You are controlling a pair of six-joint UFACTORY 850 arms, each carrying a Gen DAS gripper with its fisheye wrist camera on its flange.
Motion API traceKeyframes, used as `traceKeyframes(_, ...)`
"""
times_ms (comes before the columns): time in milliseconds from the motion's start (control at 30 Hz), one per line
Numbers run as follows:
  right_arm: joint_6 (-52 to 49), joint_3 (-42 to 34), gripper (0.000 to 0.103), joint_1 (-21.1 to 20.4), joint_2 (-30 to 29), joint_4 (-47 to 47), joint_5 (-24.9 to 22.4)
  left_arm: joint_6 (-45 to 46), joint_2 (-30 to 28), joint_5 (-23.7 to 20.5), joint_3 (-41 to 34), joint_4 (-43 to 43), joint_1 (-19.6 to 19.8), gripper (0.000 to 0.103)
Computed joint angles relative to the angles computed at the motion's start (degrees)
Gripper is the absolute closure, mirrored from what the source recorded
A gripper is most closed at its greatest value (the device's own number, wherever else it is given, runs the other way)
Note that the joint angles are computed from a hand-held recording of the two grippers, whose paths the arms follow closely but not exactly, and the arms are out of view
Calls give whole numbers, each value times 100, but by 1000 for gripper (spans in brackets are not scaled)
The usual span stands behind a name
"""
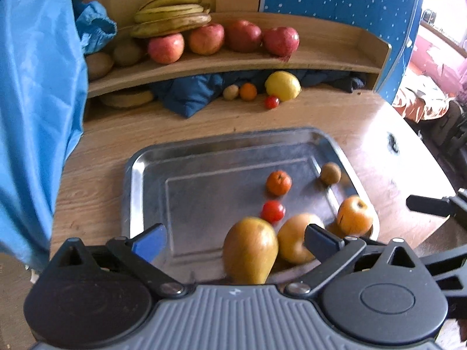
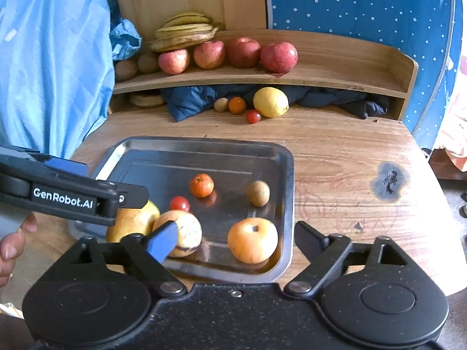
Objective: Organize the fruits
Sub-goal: 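Move both open tools back toward the small fruits under the shelf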
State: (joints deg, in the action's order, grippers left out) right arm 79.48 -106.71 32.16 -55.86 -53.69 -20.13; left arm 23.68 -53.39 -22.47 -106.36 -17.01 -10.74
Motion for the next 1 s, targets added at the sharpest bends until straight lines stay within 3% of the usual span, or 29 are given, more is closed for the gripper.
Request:
traceKeyframes(233,-399,199,4,36,111,398,223,-792,204,-173,310,867,104,1)
traceKeyframes(600,-2386,-224,1,30,-113,2182,143,-1915,187,-578,246,2094,217,1)
traceKeyframes(1000,-3412,-1144,1,-47,-638,3131,-153,-1846,-522,-1126,-953,2134,291,1)
